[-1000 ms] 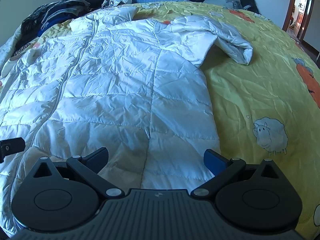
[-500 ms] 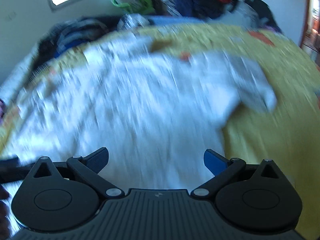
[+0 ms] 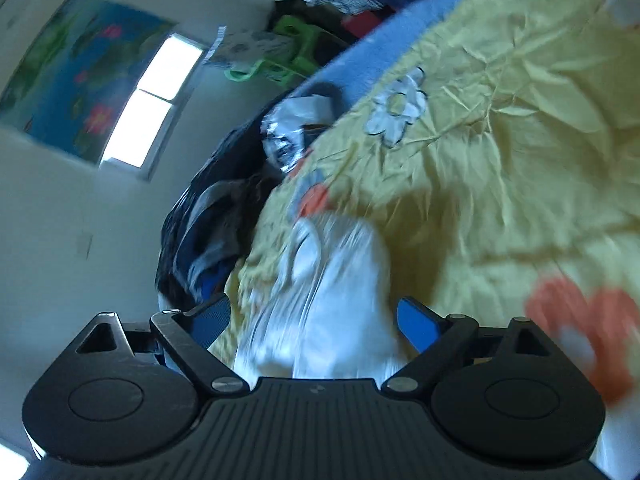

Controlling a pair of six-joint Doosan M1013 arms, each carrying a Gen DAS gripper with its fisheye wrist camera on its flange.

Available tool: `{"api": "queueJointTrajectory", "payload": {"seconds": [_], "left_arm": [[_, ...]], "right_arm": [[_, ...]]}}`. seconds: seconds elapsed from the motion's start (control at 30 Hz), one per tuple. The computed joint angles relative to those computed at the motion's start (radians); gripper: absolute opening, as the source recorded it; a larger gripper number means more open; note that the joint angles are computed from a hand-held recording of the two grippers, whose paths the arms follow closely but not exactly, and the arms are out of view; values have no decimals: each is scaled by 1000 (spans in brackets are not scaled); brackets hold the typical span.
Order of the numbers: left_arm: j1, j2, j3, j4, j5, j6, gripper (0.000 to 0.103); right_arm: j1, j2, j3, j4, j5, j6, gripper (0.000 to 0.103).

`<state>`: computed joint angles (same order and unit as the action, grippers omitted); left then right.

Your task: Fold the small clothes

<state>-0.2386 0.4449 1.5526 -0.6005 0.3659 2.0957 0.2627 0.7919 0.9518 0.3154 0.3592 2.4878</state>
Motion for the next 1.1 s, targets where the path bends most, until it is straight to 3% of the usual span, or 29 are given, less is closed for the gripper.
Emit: {"api": "queueJointTrajectory", "payload": {"seconds": [0.1, 0.13, 0.23, 0.37, 0.4, 0.5, 0.63, 0.73, 0.87, 0.93, 1.07, 1.1], "left_arm": [[-15, -6, 30, 6, -72, 30, 103], [-17, -6, 29, 25, -75, 15, 103], [-11, -4, 31, -50, -76, 77, 103], [7, -6, 43, -255, -67, 235, 103], [10, -6, 44, -292, -64, 261, 103], [14, -6, 46, -348, -60, 300, 103], [22, -4, 50, -439, -50, 363, 103], [32, -2, 51, -526, -32, 421, 103], [39, -1, 53, -579, -19, 455, 103], [41, -1, 54, -599, -14, 468, 103], [51, 2, 56, -663, 4, 508, 103], [52, 2, 56, -675, 7, 514, 103]], "right_arm": [[-22, 83, -116, 108, 67, -80, 83], [-27, 110, -160, 114, 98, -96, 77], [-29, 188, -295, 41, 214, -56, 75], [-46, 240, -353, 301, 198, -245, 74], [-48, 251, -369, 334, 203, -267, 68], [-47, 276, -408, 384, 220, -321, 14], [-30, 256, -381, 337, 158, -343, 13], [-18, 234, -388, 351, 131, -452, 13], [3, 208, -445, 342, 208, -659, 13], [17, 151, -381, 447, 234, -849, 13], [66, 15, -188, 433, 262, -1065, 14], [76, -16, -130, 434, 259, -1080, 19]]}}
